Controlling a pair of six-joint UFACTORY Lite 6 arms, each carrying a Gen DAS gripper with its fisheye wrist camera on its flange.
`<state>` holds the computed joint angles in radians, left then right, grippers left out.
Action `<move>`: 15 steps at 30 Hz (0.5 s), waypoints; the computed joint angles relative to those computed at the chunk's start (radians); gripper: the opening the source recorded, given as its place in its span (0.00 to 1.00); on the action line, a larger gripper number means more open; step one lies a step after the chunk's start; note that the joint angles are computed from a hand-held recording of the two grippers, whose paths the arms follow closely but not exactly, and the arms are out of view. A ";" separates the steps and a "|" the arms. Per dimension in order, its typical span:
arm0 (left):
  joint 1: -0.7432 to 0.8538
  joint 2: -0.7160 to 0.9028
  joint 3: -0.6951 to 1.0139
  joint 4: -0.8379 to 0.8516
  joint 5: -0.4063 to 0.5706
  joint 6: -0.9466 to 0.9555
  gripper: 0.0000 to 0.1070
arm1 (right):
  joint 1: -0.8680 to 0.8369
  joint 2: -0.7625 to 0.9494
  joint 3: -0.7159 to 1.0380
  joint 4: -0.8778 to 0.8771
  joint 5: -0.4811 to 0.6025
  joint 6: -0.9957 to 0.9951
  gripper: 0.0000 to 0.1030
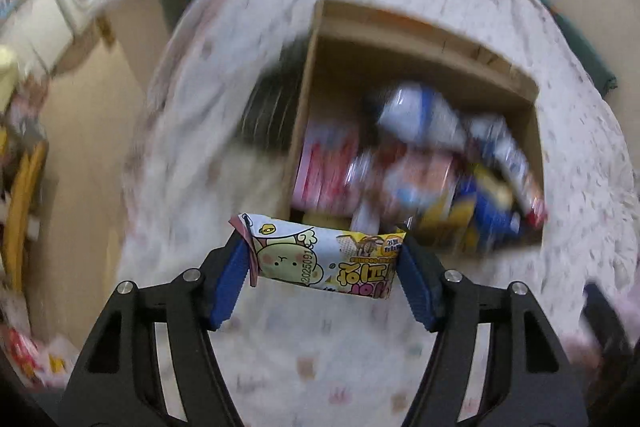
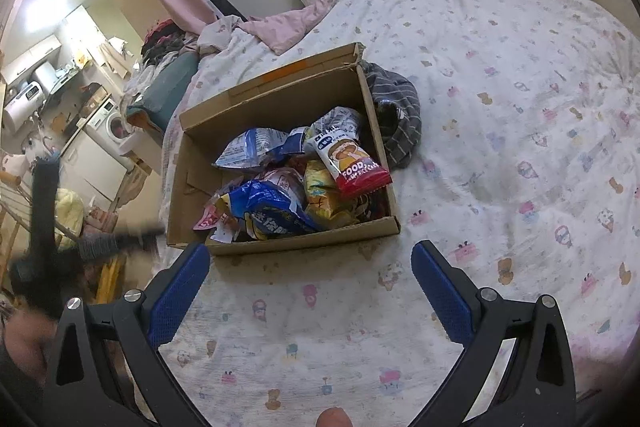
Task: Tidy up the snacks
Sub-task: 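Carry the yellow packet over the box and open the left tool, then withdraw the left tool from the box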
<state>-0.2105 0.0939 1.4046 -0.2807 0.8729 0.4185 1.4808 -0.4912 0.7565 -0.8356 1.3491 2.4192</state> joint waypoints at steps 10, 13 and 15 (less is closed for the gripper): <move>-0.157 0.276 0.236 -0.011 -0.109 -0.058 0.64 | -0.012 -0.033 -0.030 0.002 0.009 0.008 1.00; -0.156 0.321 0.281 -0.013 -0.091 -0.087 0.65 | -0.013 -0.043 -0.037 0.001 0.008 0.007 1.00; -0.154 0.332 0.292 -0.012 -0.092 -0.095 0.69 | -0.023 -0.043 -0.040 0.000 0.001 -0.009 1.00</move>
<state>-0.3649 0.4259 1.6967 -0.2923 0.7809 0.3239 1.4575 -0.5339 0.7163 -0.8351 1.3498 2.4103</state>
